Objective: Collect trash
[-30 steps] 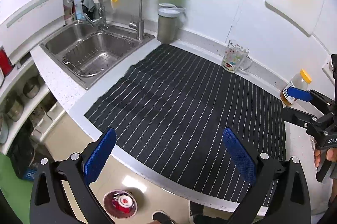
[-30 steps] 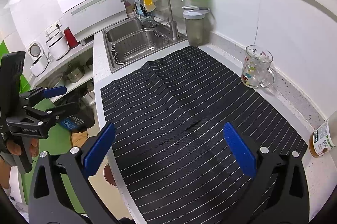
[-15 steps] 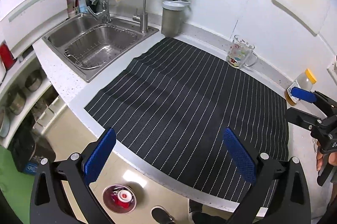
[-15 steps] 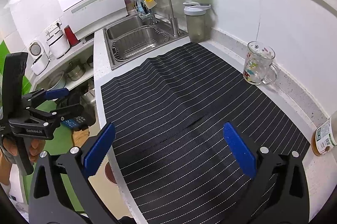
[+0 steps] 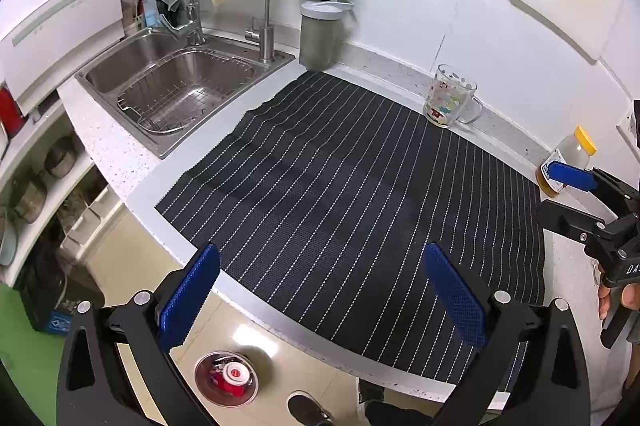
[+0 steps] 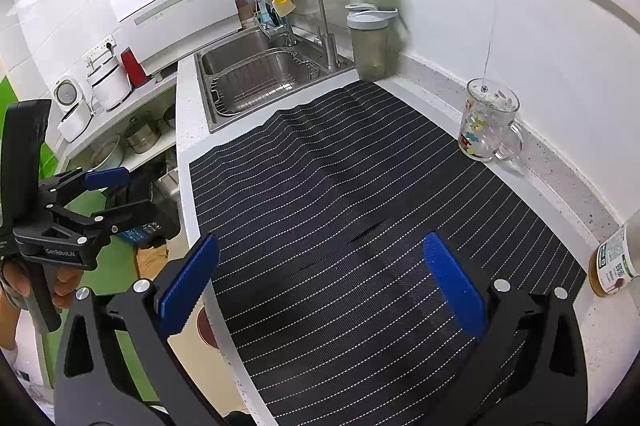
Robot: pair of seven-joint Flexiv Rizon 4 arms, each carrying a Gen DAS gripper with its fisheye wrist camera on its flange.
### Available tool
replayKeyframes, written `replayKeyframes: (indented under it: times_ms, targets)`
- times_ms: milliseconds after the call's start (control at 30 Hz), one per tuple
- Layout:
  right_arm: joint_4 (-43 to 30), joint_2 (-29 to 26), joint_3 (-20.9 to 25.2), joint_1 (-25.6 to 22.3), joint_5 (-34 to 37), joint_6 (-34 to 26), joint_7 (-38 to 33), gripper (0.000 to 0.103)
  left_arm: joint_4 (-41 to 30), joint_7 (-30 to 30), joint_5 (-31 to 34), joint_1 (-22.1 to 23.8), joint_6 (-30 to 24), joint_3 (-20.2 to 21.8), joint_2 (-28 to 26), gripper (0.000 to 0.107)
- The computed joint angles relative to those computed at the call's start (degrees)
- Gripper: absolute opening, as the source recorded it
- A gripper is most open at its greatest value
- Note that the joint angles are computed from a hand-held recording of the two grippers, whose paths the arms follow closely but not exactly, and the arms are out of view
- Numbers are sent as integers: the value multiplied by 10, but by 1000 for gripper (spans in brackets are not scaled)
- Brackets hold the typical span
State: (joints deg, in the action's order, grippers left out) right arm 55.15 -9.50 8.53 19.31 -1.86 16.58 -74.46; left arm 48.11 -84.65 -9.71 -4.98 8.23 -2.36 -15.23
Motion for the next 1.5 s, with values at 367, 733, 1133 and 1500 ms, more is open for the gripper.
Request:
replayKeyframes:
  times_ms: [367, 733, 1133, 1500]
  targets:
    - [1, 1, 0, 0, 0, 0, 0, 100, -6, -3, 1, -1, -4, 0, -3, 97]
    - [0, -2, -1, -4, 6, -1, -8, 100, -5, -2, 0, 0, -4, 0, -4, 97]
    - [1, -2, -1, -4, 8, -1, -8, 100, -3, -2, -1, 1, -1, 0, -4, 97]
    - [1, -2, -1, -4, 8, -2, -7, 100, -6, -4, -1, 2, -6, 0, -5, 97]
